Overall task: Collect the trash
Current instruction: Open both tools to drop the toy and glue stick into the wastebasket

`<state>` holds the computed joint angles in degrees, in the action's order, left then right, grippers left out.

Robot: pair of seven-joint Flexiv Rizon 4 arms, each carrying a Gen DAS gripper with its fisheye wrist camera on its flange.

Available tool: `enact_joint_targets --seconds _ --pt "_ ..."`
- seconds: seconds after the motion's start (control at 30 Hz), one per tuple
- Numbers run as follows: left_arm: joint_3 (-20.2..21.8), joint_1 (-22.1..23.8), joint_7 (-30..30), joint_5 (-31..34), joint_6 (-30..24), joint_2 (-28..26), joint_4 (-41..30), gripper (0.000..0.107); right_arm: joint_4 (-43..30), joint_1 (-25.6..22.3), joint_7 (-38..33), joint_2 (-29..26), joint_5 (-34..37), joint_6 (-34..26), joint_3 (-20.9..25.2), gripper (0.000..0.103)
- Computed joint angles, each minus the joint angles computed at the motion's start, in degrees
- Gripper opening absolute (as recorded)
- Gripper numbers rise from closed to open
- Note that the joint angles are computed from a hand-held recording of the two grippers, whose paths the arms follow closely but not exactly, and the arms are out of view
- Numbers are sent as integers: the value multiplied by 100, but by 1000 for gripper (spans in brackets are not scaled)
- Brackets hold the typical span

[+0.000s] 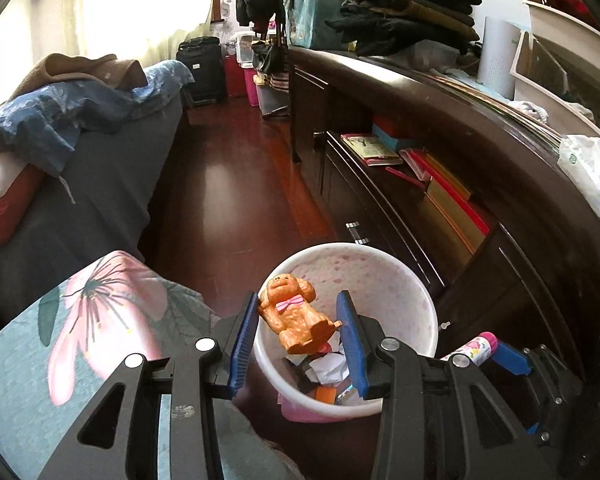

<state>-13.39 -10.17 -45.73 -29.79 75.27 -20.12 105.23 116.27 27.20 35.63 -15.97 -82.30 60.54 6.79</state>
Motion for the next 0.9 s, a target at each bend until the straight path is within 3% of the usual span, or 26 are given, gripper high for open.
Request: enact_joint_targets --seconds 0.57,0.67,0.73,0.9 --pt "-22 -169 -458 299 -194 -521 -627 41 -358 -35 -222 -484 87 -141 -274 86" --pt "-110 -104 -503 207 -207 -569 -674 55 -420 -17 -251 -555 1 -221 -327 87" --pt "-279 2 -410 11 -106 -559 -618 72 -429 -16 -260 -580 -25 -255 -346 88" --pt "-402 61 -296 -197 50 -490 -526 78 -375 -60 -90 -552 -209 -269 -348 92"
